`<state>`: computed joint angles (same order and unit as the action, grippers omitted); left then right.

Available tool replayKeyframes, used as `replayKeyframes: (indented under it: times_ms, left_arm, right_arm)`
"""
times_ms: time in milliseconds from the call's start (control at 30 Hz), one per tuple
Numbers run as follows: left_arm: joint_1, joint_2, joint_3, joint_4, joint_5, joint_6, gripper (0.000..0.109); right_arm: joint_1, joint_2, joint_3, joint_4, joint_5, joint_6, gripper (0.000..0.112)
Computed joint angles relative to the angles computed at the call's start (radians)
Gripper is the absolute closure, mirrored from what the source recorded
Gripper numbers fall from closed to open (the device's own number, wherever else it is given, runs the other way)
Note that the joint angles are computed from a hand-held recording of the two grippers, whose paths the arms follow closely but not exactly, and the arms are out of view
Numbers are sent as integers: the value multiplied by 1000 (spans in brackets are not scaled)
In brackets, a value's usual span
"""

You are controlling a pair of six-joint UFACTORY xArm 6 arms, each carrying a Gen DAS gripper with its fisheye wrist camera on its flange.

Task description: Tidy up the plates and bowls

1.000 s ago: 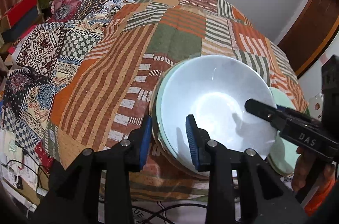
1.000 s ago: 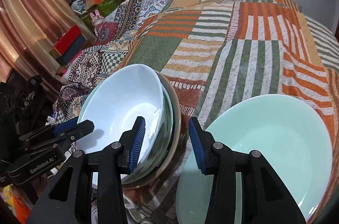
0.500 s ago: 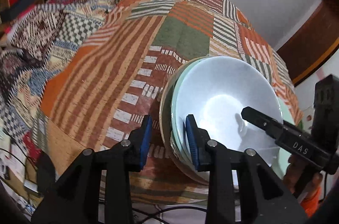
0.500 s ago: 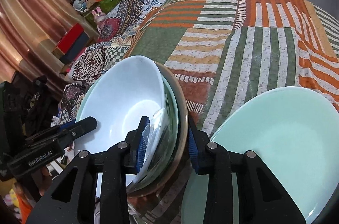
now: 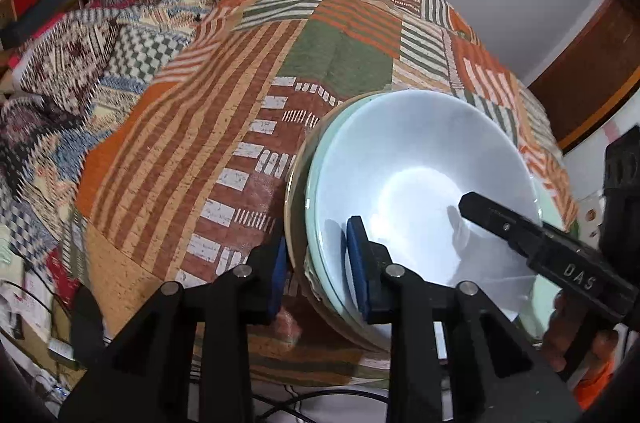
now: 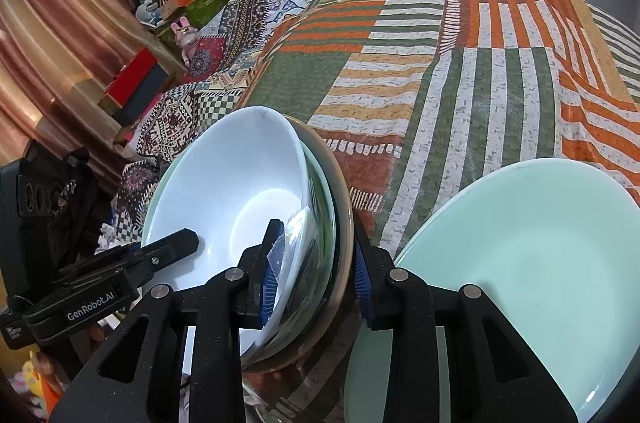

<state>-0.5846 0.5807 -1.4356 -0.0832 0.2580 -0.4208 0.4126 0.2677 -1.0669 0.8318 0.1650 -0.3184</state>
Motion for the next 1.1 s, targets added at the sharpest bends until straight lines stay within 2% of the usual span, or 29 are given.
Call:
replayKeyframes:
  times_ms: [100,367,600,767,1100]
  left_arm:
    - [1,-5,-9,151,15,-115,80]
    - [4,-25,0,234,16,-187,79]
    - [7,-83,44,367,-14,-312,79]
    - [6,-126,63,459,-23,-388,79]
    - [-19,-195,89,591,-42,-489,79]
  right_arm:
    - [1,-8,8,7,-6,22,84]
    - [4,-36,39,-84,-23,115,84]
    - [16,-79,69,-167,-71,174,83]
    - [27,-112,81,-116,-98,129,83]
    - [29,-213,168,-156,-179,163,84]
